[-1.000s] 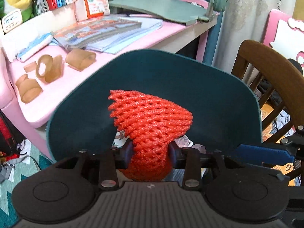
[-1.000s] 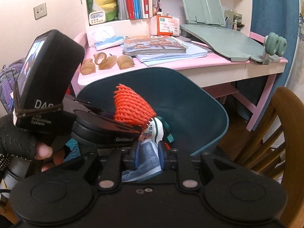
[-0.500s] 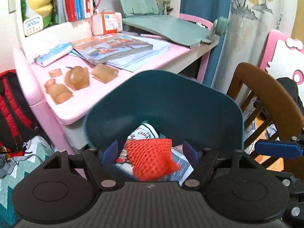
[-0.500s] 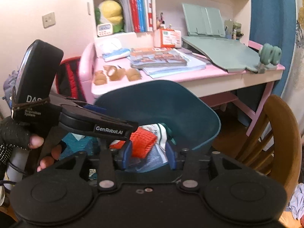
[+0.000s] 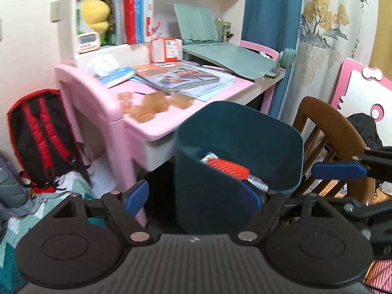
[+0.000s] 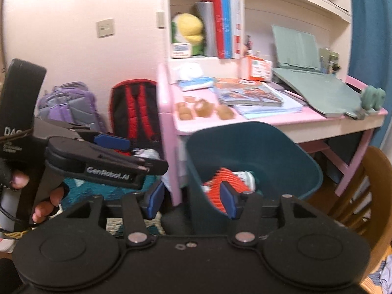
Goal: Collect trash
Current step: 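Swing both open tools back toward the bed and lower them under it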
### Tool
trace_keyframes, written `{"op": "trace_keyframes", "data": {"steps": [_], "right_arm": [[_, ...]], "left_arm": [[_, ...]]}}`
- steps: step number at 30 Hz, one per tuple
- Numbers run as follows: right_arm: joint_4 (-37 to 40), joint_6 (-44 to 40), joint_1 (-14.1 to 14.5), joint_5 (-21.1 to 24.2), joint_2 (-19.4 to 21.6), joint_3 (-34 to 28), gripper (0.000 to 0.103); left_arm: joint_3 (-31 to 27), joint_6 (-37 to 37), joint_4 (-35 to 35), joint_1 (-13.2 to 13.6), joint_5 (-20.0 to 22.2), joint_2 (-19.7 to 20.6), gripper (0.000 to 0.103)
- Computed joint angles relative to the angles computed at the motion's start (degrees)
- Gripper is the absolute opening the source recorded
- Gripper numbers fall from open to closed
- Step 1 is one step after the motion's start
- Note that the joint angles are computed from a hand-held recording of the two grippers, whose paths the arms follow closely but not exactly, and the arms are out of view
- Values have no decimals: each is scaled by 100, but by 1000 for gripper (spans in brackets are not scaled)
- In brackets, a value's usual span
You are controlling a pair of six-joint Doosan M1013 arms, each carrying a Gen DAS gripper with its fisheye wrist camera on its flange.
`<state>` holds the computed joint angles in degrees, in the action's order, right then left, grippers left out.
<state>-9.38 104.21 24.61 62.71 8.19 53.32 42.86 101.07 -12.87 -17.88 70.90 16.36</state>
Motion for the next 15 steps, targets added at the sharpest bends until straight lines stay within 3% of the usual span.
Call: {"op": "trace_keyframes", "data": {"steps": [7,15], "right_arm": [[465,-357,264,-81,150,-180,51],[1124,-904,612,-46,592,-509,51]], "left_arm": [[803,183,-244,585,-210,-598,88],[1700,278,-266,1356,-536,-1131,97]]}}
